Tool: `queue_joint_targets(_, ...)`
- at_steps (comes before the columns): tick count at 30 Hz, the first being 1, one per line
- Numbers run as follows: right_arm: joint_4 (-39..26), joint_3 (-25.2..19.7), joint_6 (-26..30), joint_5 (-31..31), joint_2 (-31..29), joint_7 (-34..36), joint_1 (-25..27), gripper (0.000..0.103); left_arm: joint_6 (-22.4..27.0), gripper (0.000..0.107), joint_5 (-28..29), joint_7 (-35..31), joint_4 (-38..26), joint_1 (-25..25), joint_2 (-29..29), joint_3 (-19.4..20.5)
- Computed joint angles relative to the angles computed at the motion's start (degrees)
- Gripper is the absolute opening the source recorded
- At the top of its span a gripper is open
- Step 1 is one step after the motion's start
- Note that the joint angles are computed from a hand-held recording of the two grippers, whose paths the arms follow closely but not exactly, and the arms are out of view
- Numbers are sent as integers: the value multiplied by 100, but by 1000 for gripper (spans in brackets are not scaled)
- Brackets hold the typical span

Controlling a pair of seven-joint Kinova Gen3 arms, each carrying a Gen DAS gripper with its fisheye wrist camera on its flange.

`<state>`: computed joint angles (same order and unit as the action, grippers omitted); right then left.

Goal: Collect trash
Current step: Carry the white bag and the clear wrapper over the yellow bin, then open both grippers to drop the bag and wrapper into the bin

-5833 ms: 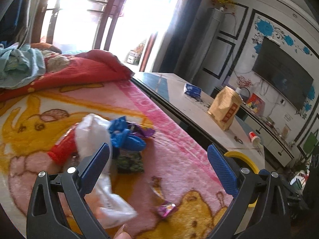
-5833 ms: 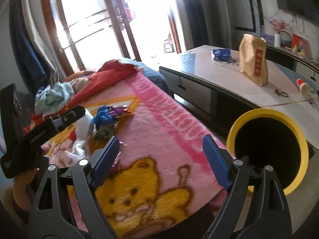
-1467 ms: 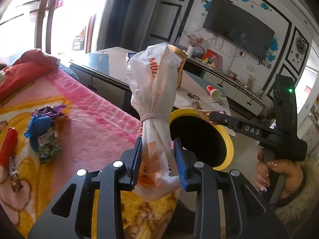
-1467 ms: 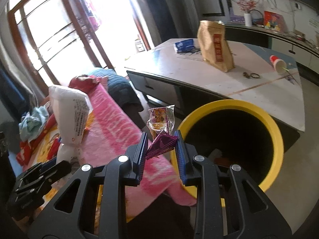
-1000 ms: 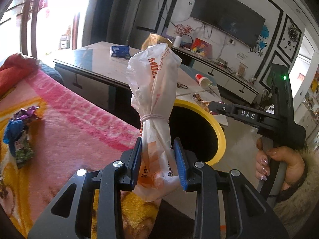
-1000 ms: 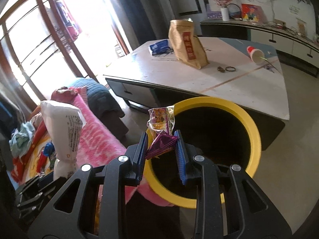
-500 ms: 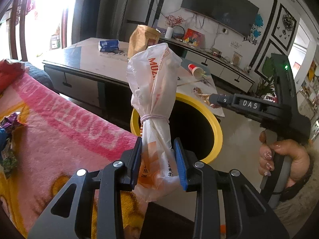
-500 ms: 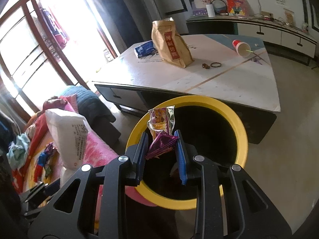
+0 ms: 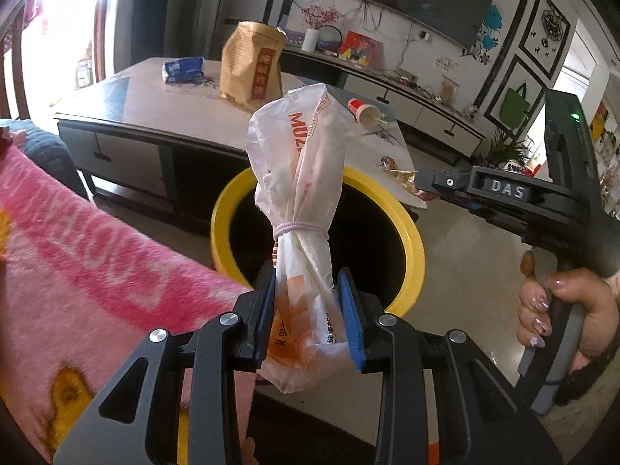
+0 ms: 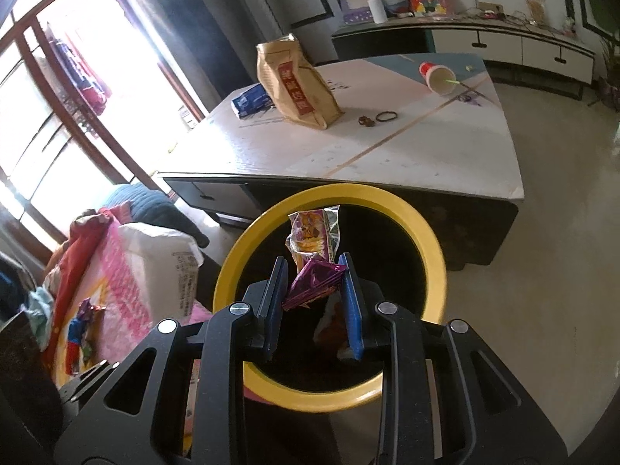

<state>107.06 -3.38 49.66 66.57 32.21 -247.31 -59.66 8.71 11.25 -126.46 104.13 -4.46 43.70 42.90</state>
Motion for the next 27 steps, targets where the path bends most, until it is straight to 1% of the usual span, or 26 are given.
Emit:
queue_joint_targets(3, 109, -2, -32, 12, -36, -154, -9, 21, 131, 31, -10, 46, -202, 281, 71, -197)
queue_joint_targets(9, 257, -46, -95, 54, -82, -354, 36, 21, 392, 31, 62, -4, -581, 675, 242, -467)
queue_joint_targets(14, 356, -55, -337, 186, -78, -509, 145, 21, 697, 32, 208, -49, -990, 988, 395, -757)
queue_joint_targets(18, 376, -42, -481, 283, -45, -534, 202, 21, 847, 33, 356, -127, -1198, 1125, 473, -902)
queue_joint_targets(21, 428, -16, -558, 414, -33, -690, 202, 26, 913, 36, 462, -179, -1344, 1201, 544, -1004)
queue_joint_targets(23, 454, -31, -570, 446, -26, -784, 215, 38, 872, 38, 548, -204, -1399, 1204, 578, -1027)
queue_joint_targets(24, 440, -42, -525, 402, -20, -783, 214, 41, 834, 39, 579, -237, -1400, 1175, 591, -995)
queue_joint_targets(26, 433, -40, -486, 401, -24, -810, 211, 44, 691, 51, 635, -313, -1333, 1080, 587, -890)
queue_joint_targets(27, 420, -43, -450, 389, -20, -808, 206, 46, 605, 66, 659, -330, -1292, 1025, 579, -836)
